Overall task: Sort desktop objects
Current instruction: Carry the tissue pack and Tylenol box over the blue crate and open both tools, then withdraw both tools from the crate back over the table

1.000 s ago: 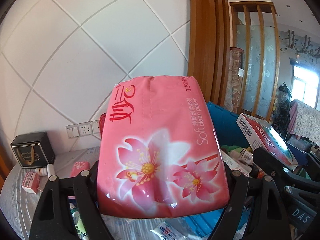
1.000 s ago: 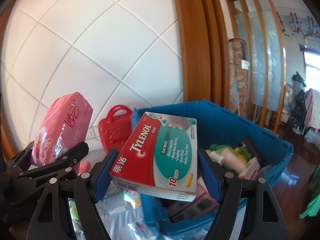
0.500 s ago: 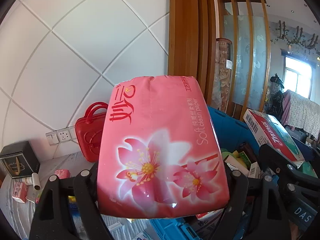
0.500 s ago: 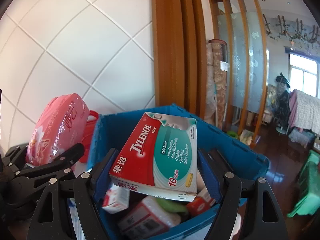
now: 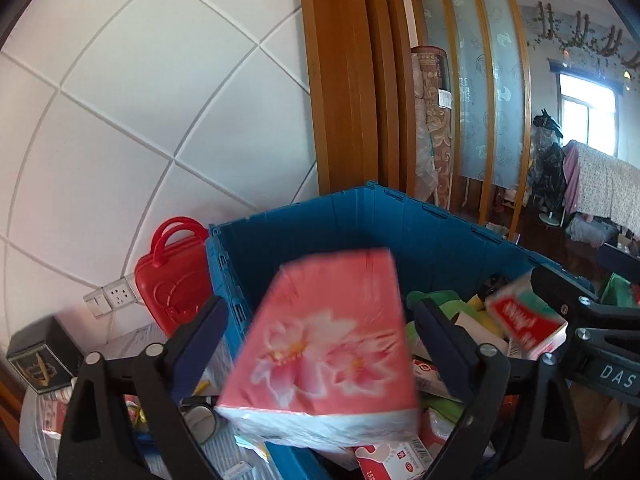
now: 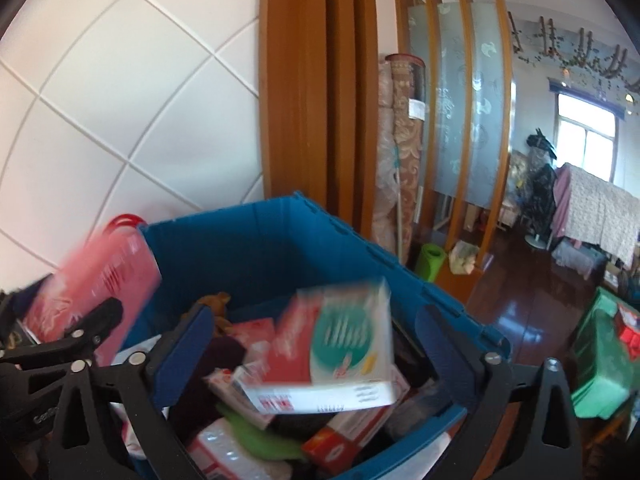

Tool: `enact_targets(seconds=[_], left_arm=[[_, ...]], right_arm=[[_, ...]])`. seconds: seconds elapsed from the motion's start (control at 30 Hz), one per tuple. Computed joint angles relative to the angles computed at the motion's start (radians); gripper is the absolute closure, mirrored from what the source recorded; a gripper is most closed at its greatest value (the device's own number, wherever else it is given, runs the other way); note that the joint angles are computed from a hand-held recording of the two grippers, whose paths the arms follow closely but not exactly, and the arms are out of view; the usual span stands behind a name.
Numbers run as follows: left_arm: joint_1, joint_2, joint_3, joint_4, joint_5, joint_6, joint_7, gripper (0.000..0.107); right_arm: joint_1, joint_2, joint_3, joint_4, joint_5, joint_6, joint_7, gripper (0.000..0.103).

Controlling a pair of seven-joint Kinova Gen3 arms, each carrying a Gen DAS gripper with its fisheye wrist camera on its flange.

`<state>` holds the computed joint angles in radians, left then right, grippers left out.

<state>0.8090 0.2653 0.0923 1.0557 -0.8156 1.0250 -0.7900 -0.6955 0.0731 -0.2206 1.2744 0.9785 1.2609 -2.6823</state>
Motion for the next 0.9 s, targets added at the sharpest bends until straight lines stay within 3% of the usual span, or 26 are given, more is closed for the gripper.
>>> enact_targets(seconds=[0.1, 0.4, 0.9], left_arm=[[0.016, -0.027, -0.006, 0.040, -0.064, -0.012, 0.049, 0.007], [-0.042, -0.077, 0.024, 0.113, -0.071, -0.047, 0.096, 0.007], [-0.259, -0.265, 0.112, 0.373, -0.029, -0.121, 0.152, 0.007]], right_arm=[[0.015, -0.019, 0.003, 0.028, -0.009, -0.020, -0.007, 0.000], [0.017, -0.035, -0.042, 0.080, 0.015, -0.041, -0.070, 0.000], [-0.154, 0.059, -0.038, -0.004, 0.079, 0.026, -0.102, 0.000]])
